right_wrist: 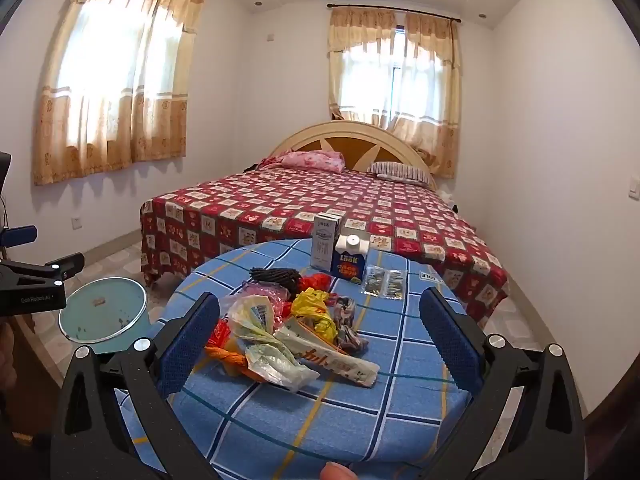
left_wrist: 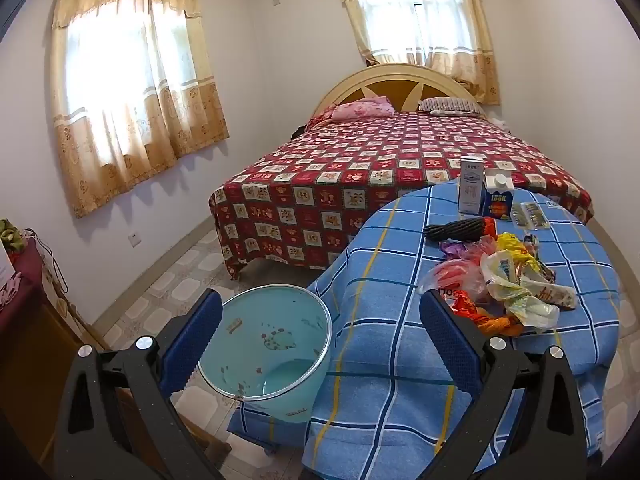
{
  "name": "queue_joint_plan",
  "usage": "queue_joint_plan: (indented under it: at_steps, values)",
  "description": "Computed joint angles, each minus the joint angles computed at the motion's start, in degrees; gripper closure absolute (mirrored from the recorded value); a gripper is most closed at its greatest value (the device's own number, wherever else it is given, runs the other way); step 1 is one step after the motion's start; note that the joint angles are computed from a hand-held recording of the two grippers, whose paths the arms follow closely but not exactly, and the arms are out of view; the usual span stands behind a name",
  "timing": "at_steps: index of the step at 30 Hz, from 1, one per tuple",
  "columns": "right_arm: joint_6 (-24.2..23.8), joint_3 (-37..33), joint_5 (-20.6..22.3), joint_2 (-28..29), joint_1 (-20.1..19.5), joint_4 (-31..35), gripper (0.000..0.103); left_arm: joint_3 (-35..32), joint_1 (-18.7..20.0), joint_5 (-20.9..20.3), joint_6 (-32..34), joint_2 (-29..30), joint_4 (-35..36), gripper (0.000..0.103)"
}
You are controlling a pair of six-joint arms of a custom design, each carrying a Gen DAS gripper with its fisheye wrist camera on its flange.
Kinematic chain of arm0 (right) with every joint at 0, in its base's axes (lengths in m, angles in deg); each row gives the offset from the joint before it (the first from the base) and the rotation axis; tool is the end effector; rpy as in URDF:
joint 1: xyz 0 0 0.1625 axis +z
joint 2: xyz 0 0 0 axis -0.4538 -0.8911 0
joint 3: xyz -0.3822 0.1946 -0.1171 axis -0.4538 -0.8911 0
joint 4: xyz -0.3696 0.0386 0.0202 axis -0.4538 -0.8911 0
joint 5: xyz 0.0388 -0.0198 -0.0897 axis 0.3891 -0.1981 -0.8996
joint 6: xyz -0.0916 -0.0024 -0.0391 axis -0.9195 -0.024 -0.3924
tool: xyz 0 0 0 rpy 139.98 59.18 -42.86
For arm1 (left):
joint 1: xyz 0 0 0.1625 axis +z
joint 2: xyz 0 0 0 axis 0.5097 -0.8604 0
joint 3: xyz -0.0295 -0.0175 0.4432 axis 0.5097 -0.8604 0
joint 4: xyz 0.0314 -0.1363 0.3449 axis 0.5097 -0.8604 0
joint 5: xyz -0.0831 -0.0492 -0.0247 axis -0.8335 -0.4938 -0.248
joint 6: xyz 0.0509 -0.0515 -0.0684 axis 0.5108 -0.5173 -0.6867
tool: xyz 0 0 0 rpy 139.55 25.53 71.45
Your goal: Collect trash
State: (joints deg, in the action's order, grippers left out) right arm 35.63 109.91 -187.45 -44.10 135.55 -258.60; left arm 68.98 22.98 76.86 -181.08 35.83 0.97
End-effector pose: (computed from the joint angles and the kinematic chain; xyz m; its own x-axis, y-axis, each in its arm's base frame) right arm 0.2824 -0.5946 0.1470 -0.6240 0.0180 0.7812 -0.7354 0.3244 -0.5949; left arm -0.1834 -0.6165 0.2601 -0.5635 -0.0184 -0.8259 0.7142 0.4916 -0.4982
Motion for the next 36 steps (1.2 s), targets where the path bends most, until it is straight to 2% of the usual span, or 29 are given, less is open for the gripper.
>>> queue_joint_plan:
  at_steps: [22, 36]
  values:
    - [-1.0, 0.3, -0.1, -0.1, 0.2, -1.6, 0.005, 0.2, 0.2, 0.2, 1.1, -0.1, -1.7, 0.006]
    - [-1.1, 0.3, 0.0, 0.0, 0.0, -1.6, 0.005, 0.3, -0.2, -0.4, 0.6, -1.5, -0.3, 0.006]
